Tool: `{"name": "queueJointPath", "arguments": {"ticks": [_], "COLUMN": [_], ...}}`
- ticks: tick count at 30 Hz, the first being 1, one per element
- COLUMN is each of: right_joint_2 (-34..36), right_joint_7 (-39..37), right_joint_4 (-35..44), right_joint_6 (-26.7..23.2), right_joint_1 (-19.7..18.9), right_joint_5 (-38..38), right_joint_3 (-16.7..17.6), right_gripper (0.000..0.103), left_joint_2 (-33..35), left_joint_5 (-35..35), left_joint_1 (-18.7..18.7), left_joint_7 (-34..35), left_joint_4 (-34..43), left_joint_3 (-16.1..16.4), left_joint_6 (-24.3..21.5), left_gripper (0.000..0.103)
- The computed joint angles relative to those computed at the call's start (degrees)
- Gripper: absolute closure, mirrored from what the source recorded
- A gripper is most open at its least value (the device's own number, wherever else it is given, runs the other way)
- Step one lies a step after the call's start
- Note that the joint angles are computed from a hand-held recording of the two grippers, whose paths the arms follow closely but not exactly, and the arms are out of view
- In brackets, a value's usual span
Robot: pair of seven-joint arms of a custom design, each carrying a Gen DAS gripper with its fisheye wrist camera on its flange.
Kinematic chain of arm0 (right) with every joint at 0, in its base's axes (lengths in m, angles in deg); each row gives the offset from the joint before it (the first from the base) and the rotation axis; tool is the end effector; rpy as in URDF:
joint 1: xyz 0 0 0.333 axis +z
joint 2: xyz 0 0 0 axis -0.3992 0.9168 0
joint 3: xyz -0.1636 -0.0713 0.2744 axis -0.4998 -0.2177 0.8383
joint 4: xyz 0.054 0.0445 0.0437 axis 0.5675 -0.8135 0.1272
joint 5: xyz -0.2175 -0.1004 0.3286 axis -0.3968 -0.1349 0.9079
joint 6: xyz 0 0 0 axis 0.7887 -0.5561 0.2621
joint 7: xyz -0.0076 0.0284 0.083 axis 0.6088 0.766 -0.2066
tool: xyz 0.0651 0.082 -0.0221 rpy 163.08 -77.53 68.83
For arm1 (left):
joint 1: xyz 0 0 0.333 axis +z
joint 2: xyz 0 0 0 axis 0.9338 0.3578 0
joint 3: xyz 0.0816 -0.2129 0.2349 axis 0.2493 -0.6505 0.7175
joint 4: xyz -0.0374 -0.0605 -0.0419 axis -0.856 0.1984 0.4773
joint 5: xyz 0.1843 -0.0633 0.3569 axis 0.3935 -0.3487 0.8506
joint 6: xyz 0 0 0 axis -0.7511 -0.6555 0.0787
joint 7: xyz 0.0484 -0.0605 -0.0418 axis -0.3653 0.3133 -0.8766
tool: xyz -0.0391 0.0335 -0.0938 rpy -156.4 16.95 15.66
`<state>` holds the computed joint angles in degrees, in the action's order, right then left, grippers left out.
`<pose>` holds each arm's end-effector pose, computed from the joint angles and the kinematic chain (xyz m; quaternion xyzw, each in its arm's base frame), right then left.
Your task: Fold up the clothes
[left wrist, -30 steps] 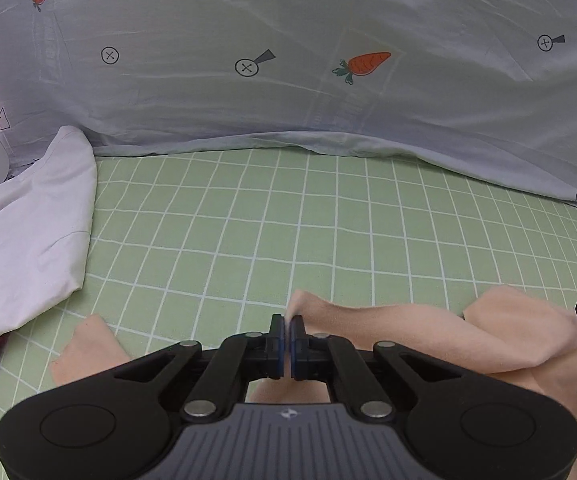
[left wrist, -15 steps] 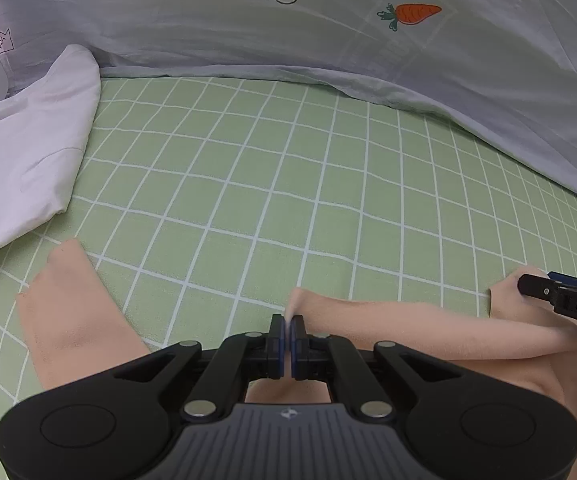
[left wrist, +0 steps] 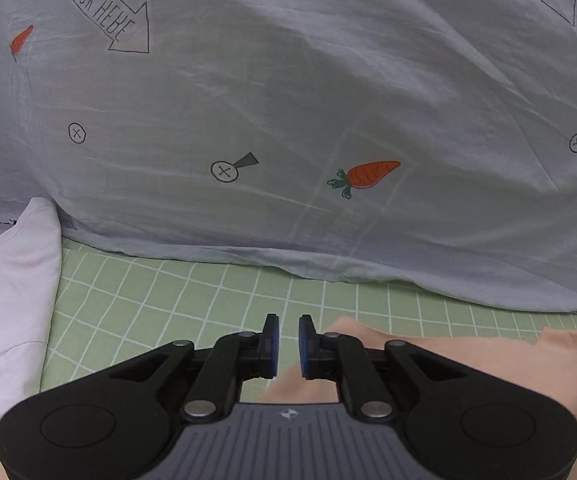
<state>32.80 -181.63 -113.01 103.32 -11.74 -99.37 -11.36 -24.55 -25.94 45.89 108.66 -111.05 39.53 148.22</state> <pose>0.5516 0.1858 0.4649 -0.5157 0.7127 -0.3315 0.3408 0.6444 -0.3332 0.5306 -0.6260 0.6742 -0.3041 0.2473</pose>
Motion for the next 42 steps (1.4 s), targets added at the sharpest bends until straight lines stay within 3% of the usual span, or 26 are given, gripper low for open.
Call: {"name": "queueJointPath", "arguments": {"ticks": [1, 2, 3, 4, 6, 13, 15, 21, 29, 35, 37, 42], "right_joint_2": [-0.23, -0.66, -1.62, -2.85, -5.20, -17.27, -21.46, -31.33, -34.27, -34.53, -34.61, -34.49], "right_joint_7": [-3.70, -5.64, -5.83, -5.58, -7.85, -17.80, -18.99, -21.91, -28.61, -31.48, -32.99, -38.44], "right_joint_4": [-0.09, -0.37, -1.40, -2.80, -5.93, -20.77, -24.71, -32.45, -36.40, -38.66, -39.53, -40.74], "right_joint_6": [-3.65, -6.25, -6.87, -6.57, -6.86, -12.94, -15.09, -21.31, -15.29, -7.65, -4.23, 2.79], "right_joint_1": [0.53, 0.95, 1.08, 1.02, 0.95, 1.56, 1.70, 1.23, -4.08, -7.99, -9.11, -11.93], "right_joint_5": [2.58, 3.68, 3.54, 3.13, 5.63, 21.90, 25.40, 32.27, 31.31, 32.75, 33.39, 34.91], "right_joint_3": [0.52, 0.88, 0.99, 1.05, 1.45, 4.57, 5.76, 7.97, 5.79, 3.76, 3.39, 3.73], "right_gripper": [0.065, 0.052, 0.045, 0.044, 0.030, 0.028, 0.027, 0.025, 0.020, 0.019, 0.022, 0.077], "left_joint_2": [0.22, -0.28, -1.54, -2.77, -6.40, -18.81, -21.81, -24.50, -24.73, -22.39, -21.09, -18.06], "left_joint_5": [-0.47, -1.65, -3.24, -4.20, -6.75, -23.74, -28.29, -30.79, -28.73, -24.60, -22.98, -21.47], "left_joint_1": [-0.01, 0.45, 1.10, 1.49, 2.31, 4.72, 4.60, 3.66, 2.77, 1.69, 1.06, -0.33], "left_joint_7": [0.09, 0.65, 1.19, 1.85, 4.66, 17.35, 20.33, 21.28, 15.43, 11.64, 11.77, 11.86], "left_joint_4": [0.56, -0.19, -2.13, -4.02, -9.33, -25.41, -29.09, -32.62, -33.20, -30.80, -29.22, -25.53], "left_joint_3": [-0.14, -0.64, -1.26, -1.69, -3.26, -9.74, -10.81, -13.31, -14.64, -15.19, -15.26, -14.70], "left_joint_6": [-0.76, -0.42, 0.48, 0.96, -0.06, -8.09, -9.31, -12.91, -13.66, -15.72, -17.47, -21.13], "left_gripper": [0.081, 0.072, 0.063, 0.060, 0.053, 0.049, 0.043, 0.041, 0.032, 0.014, 0.009, 0.000]}}
